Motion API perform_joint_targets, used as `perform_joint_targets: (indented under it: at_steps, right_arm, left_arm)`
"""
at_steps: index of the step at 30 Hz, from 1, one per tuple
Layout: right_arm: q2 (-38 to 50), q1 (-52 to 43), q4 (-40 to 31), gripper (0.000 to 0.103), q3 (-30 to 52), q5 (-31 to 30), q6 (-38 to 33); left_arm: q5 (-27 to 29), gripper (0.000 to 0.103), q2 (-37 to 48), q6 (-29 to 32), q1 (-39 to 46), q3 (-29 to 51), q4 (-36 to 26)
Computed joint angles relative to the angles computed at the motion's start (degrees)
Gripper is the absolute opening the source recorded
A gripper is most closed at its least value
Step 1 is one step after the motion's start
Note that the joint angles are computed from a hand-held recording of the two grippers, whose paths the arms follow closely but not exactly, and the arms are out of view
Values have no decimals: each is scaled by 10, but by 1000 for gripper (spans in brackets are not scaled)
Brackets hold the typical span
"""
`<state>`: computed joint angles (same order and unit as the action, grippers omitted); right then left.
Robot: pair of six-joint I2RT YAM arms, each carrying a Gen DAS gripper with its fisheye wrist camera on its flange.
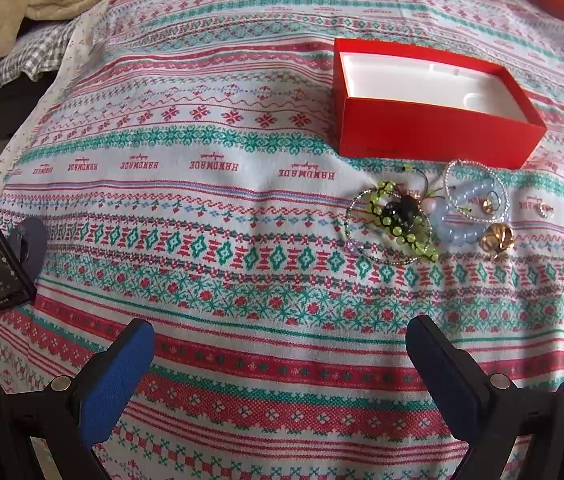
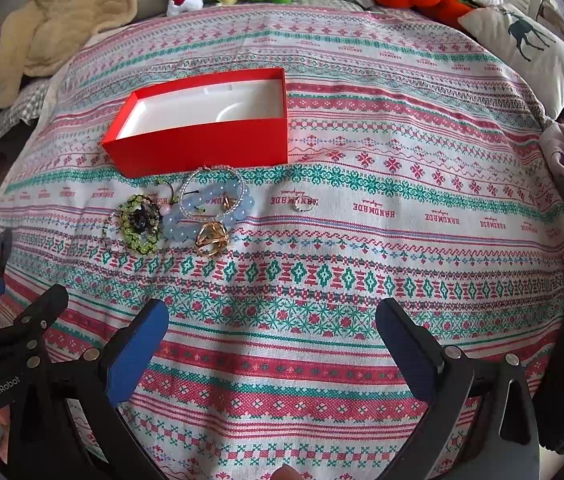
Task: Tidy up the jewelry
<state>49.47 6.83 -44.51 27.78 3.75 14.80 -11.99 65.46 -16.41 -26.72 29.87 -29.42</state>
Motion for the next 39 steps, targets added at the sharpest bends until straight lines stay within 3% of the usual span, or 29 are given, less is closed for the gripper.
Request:
perform_joint_targets:
  at_steps: [39]
  right_arm:
    - [-8, -5, -9, 103, 3, -2, -7]
  left_arm:
    - [0, 103, -7, 2, -2, -9, 2]
